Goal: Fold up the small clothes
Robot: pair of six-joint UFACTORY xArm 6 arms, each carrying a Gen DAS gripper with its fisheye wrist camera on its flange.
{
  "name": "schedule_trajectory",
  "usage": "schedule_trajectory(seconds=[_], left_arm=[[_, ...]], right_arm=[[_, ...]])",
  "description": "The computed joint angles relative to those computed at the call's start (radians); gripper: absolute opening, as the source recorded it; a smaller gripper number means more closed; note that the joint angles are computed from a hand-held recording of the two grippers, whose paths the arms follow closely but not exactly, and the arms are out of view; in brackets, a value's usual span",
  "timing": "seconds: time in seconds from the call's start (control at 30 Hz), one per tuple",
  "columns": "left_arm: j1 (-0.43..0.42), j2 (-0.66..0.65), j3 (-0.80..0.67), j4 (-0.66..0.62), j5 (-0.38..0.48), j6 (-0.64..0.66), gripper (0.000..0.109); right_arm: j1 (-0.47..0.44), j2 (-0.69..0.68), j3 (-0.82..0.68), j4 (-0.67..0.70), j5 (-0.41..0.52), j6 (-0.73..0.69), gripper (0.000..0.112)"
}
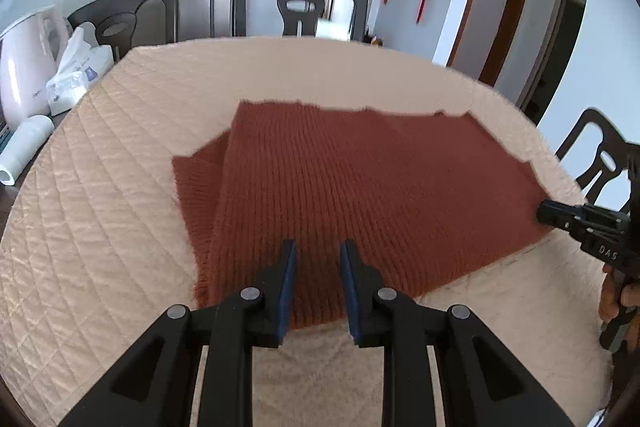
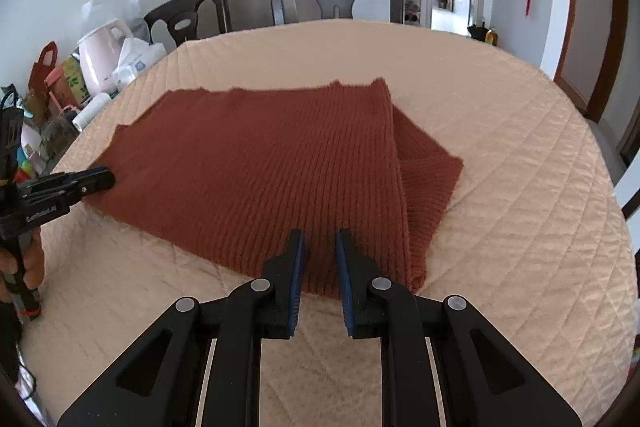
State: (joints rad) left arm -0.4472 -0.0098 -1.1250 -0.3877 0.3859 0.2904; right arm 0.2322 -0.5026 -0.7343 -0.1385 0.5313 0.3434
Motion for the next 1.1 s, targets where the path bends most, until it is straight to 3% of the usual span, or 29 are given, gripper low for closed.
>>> schedule_trajectory(seconds=[0.13,0.27,0.47,0.6,0.8,0.87,0.97,1.1], left_arm=[[0.022,0.004,0.016,0.082,-0.016,-0.078,0.025],[0.024,0.003,0.028,0.048,-0.024,-0.054,0.025],[0.002,-0.037,0.048,0.021,-0.015,-0.048,0.025],[-0.043,-0.017,0.02,-0.02,-0.012,-0.009,0.027],[-0.082,0.043,-0.02,0.053,0.008,-0.062,0.032],[-0.086,0.038,-0.016,0.094,0.002,-0.09,0.032],[-0.076,0.013,-0.006,0.045,0.018,-0.06,0.032],[-0.053,-0.03,0.038,0.129,-0.005,-0.136,0.032]], right_arm=[[-0.011,-0.031,0.017,-0.044,0.0,0.045,0.017],[-0.034,-0.021,0.034,-0.002,-0.012,0.021,0.017],[0.005,-0.036,0.018,-0.019,-0.001,0.036,0.017],[0.066,0.031,-0.025,0.034,-0.037,-0.015,0.017],[0.118,0.142,-0.08,0.007,-0.043,-0.018,0.018],[0.119,0.139,-0.081,-0.002,-0.043,-0.01,0.018],[0.119,0.11,-0.071,-0.022,-0.019,0.0,0.018],[0.099,0.038,-0.034,-0.099,0.006,0.064,0.019]])
